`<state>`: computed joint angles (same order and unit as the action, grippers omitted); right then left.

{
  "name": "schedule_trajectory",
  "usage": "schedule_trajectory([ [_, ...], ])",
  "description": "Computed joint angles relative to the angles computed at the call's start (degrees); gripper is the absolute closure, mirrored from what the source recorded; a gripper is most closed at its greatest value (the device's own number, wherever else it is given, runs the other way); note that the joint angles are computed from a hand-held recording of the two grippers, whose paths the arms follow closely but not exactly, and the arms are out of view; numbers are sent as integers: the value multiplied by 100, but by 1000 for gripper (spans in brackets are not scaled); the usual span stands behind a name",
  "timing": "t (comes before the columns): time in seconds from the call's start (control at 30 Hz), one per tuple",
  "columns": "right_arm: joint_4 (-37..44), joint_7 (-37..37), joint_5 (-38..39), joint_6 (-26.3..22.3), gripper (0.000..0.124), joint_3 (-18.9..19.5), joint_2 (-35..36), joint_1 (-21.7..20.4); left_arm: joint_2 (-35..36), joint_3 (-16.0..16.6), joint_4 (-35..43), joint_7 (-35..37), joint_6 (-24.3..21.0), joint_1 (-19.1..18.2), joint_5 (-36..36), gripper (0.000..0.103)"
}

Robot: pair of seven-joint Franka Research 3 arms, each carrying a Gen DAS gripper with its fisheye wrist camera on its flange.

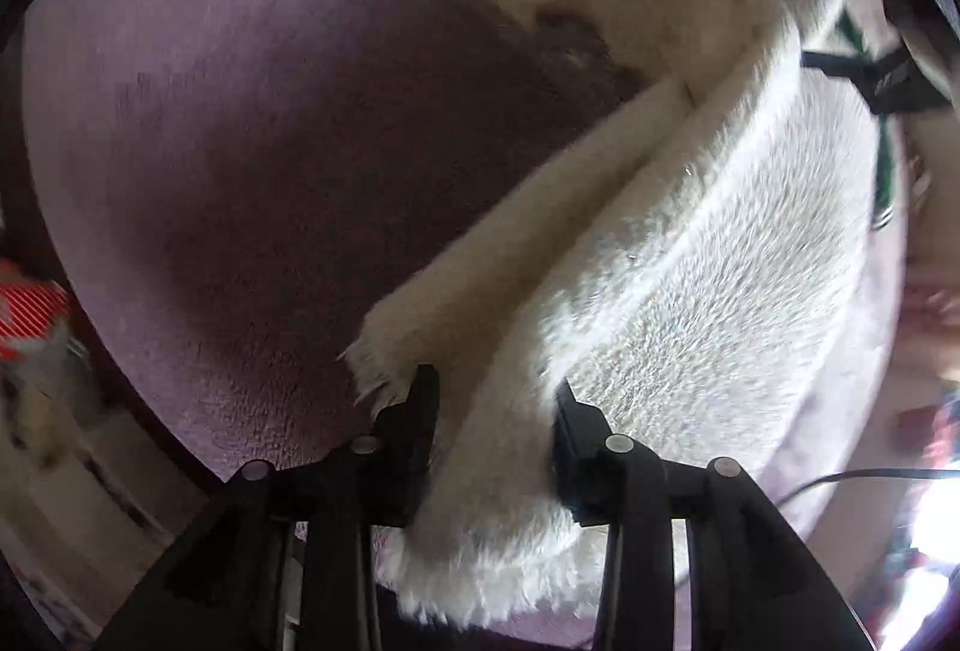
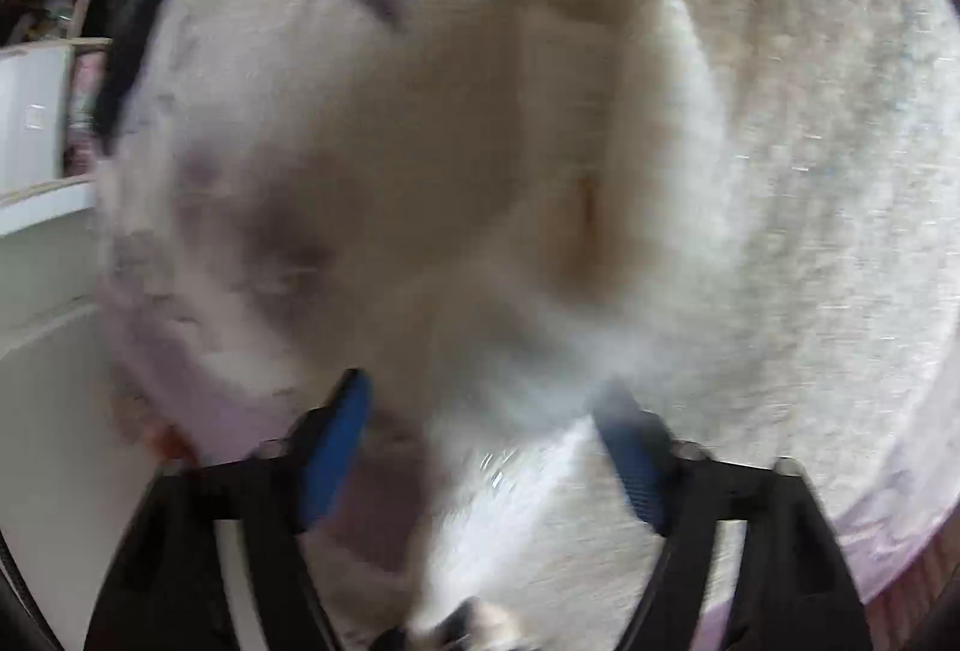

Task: Fold large clothes

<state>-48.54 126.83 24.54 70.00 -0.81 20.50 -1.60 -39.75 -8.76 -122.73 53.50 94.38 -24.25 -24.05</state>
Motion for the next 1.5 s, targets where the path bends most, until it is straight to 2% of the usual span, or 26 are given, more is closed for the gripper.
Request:
schedule_trajectory([
  [0.07,-472,-116,594,332,43,12,-379,-258,-110,146,-76,-37,-87,11,-153,63],
  [0.13,-967,-389,780,595,43,-88,-884,-396,-150,225,-35,-8,-259,49,-130,62],
  [0.2,-1302,-650,605,582,43,-230,-1328,-437,-147,277,-17,103,-328,62,-171,61],
  [0.3,-2295,-940,-270,532,43,-431,-2326,-402,-113,295,-49,311,-263,46,-326,61],
  [0.37,-3117,-898,-618,544,43,-492,-2955,-389,-24,120,3,494,-205,39,-126,62],
  [0.43,-3992,-798,-701,524,43,-597,-3612,-459,47,-51,88,542,-135,63,151,76],
  [0.47,-4418,-704,-715,542,43,-649,-3939,-526,85,-115,135,512,-172,70,273,79],
  [0.57,-5133,-451,-845,661,43,-710,-4534,-729,87,-57,31,459,-135,69,260,79],
  [0.63,-5338,-401,-789,1014,44,-735,-4711,-805,142,31,56,429,-195,92,217,79],
  [0.7,-5139,-606,-685,1353,53,-788,-4533,-753,277,7,232,439,-353,91,268,79],
  [0.87,-3808,-1538,6,1942,57,-803,-3084,-326,675,-167,802,398,-725,129,517,79],
  [0.93,-3199,-1749,8,2022,83,-671,-2390,-222,915,-238,1088,370,-847,146,628,78],
  [0.97,-2819,-1713,-217,1903,103,-582,-1981,-180,969,-270,1152,367,-894,153,687,77],
  [1.03,-2386,-1553,-681,1692,106,-452,-1382,-90,1089,-329,1289,346,-968,174,804,77],
  [1.07,-2226,-1626,-867,1537,112,-420,-1132,-64,1150,-346,1392,361,-1070,179,884,77],
  [1.1,-2154,-1653,-813,1528,113,-408,-1030,-83,1232,-345,1567,361,-1263,196,968,77],
  [1.17,-1546,-1689,-509,1041,109,-405,-724,-235,1425,-254,2064,427,-1646,275,1056,77],
  [1.23,-1424,-1728,29,840,107,-428,-805,-501,1621,-277,2639,373,-1896,337,1076,77],
  [1.27,-1663,-1760,303,895,101,-468,-1076,-643,1754,-283,2957,323,-2001,372,1063,77],
  [1.3,-1864,-1775,466,918,81,-528,-1319,-745,1935,-311,3258,262,-2034,397,1025,76],
  [1.37,-2496,-1836,650,1120,54,-704,-2015,-907,2439,-420,3949,125,-1878,419,939,70],
  [1.43,-2917,-1887,579,1183,52,-880,-2541,-1002,3017,-620,4568,58,-1577,367,993,61],
  [1.5,-3156,-1821,524,1287,52,-999,-2814,-1043,3661,-852,5110,25,-1042,241,1213,58],
])
